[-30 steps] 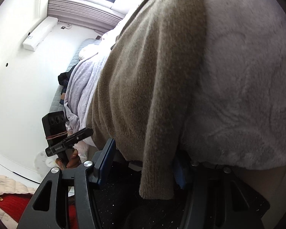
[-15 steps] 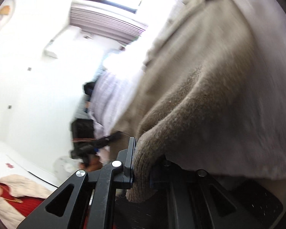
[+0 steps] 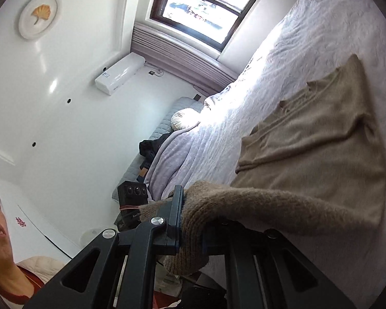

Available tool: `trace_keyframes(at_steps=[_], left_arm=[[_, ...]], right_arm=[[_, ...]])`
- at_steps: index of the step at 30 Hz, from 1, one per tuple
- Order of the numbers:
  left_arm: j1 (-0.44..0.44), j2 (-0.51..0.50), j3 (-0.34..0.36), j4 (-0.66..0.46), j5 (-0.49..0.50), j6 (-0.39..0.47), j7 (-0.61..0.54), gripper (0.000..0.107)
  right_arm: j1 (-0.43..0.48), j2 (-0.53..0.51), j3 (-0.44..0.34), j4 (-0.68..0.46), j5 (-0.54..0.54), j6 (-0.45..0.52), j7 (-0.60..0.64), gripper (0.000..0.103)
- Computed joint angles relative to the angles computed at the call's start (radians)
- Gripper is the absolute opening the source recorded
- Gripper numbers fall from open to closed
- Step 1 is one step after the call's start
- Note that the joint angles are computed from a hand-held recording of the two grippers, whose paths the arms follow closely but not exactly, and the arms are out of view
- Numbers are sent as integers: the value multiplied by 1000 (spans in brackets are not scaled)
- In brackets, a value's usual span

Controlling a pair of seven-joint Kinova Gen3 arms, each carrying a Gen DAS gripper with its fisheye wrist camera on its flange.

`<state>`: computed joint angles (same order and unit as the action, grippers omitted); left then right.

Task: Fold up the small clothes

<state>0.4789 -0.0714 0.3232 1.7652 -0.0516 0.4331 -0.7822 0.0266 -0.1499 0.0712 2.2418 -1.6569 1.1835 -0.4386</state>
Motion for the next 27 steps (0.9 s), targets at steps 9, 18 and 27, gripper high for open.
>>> trace_keyframes(at_steps=[9, 18, 27], left_arm=[[-34, 258, -105, -297, 39, 87, -169, 17], [0, 551, -206, -562, 40, 282, -181, 18], [-27, 539, -183, -513, 96, 259, -241, 63]], right_arm=[[48, 261, -4, -330, 33, -31, -133, 12], [64, 530, -92, -535, 167, -224, -321, 13], [124, 537, -175, -532, 271, -284, -445, 53]])
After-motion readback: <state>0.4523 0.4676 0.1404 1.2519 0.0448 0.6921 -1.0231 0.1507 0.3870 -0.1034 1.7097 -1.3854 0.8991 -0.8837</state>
